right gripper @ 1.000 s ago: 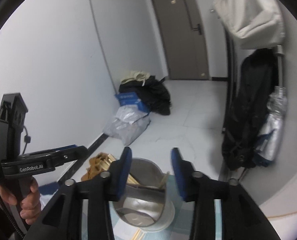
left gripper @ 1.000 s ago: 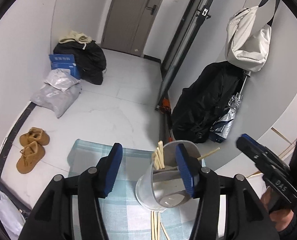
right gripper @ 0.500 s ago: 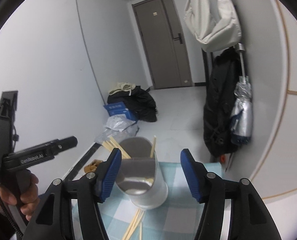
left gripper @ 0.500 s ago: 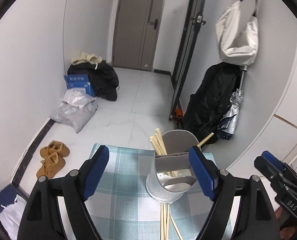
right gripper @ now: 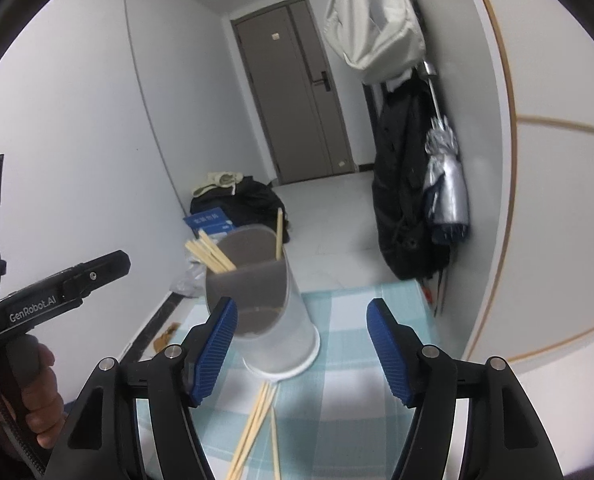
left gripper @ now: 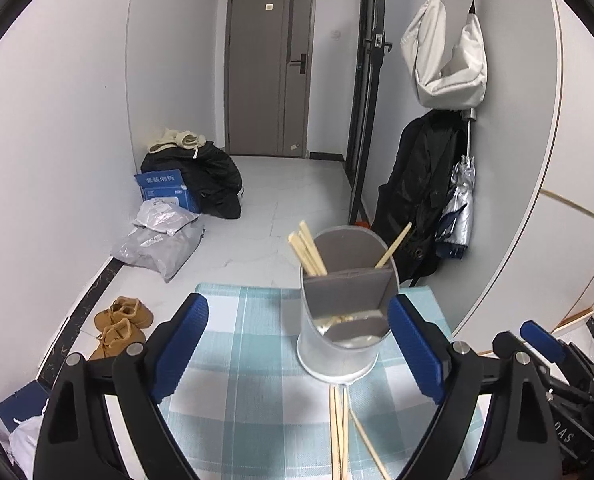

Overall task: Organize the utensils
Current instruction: 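Move both open tools back down to the chopstick pile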

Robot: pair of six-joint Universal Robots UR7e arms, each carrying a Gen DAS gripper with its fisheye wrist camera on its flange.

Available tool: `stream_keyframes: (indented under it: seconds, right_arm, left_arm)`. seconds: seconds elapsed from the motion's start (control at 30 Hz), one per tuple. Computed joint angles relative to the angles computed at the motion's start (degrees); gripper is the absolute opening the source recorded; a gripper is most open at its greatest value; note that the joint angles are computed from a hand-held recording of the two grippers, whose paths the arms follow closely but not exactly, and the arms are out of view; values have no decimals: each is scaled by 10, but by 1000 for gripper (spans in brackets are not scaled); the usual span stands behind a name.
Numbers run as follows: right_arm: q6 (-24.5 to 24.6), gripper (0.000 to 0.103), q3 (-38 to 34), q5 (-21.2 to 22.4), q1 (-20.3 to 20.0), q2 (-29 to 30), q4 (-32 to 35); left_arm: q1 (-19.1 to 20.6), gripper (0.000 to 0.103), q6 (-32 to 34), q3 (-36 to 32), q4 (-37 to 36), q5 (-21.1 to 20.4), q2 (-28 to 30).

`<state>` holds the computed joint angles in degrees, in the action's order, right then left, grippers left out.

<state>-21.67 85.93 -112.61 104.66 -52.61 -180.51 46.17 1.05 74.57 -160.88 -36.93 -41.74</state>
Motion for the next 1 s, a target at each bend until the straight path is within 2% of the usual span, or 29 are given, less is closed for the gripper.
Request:
stream_keyframes:
  seconds: [0.2, 0.37, 0.57, 0.7, 0.93, 1.0]
  right_arm:
    - [-10, 67, 24, -17, -3, -3, 6]
    - [3, 67, 30, -22, -9, -4, 24]
    - [16, 67, 19, -52, -16, 7, 69]
    - [27, 67, 8, -60, -21, 16, 112]
    - [27, 67, -22, -63, -21, 36, 228]
    - [18, 67, -41, -76, -19, 50, 263]
  left_arm:
    - [5, 88, -23, 36, -22, -8, -6]
    - [14, 88, -43, 47, -5, -15, -3]
    - [35, 88, -89, 42, 63, -36, -6]
    - [43, 88, -144, 21, 122, -41, -5]
    - [51, 88, -154, 3, 139, -26, -6]
    - [54, 88, -167, -2, 152, -23, -9]
